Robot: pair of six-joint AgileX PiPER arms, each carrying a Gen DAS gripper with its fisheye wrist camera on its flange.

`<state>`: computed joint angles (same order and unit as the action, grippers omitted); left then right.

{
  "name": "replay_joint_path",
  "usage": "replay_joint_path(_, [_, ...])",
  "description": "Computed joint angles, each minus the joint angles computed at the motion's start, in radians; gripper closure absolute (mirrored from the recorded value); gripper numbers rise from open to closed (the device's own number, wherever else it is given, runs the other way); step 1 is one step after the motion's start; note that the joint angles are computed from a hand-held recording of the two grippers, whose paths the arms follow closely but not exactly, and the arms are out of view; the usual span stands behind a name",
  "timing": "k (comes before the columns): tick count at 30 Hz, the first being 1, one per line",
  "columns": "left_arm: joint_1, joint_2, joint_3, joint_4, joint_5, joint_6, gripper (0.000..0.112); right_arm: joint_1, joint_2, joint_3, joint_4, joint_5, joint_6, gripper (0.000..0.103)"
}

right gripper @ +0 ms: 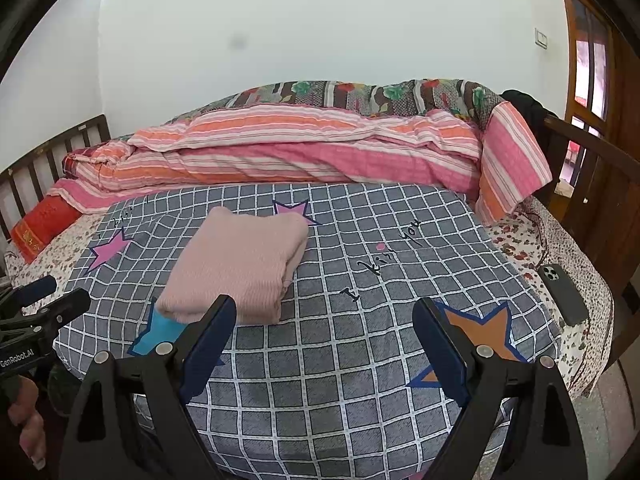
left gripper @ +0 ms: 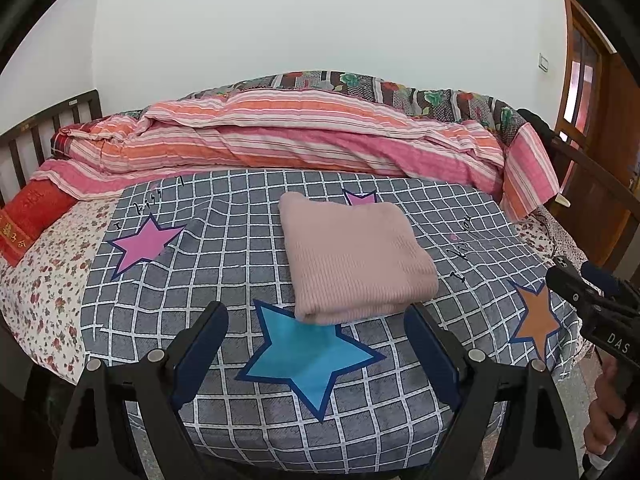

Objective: Fold small clothes

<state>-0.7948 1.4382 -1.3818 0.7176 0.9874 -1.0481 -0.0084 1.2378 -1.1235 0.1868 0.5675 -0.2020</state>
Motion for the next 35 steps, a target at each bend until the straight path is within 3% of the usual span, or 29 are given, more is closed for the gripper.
replay_joint_path(35, [-0.023,0.009,-0.018,0.029,0.029,-0.022,0.023,0.008,-0.014,0.021,-0.001,-0.010,0.008,0.014])
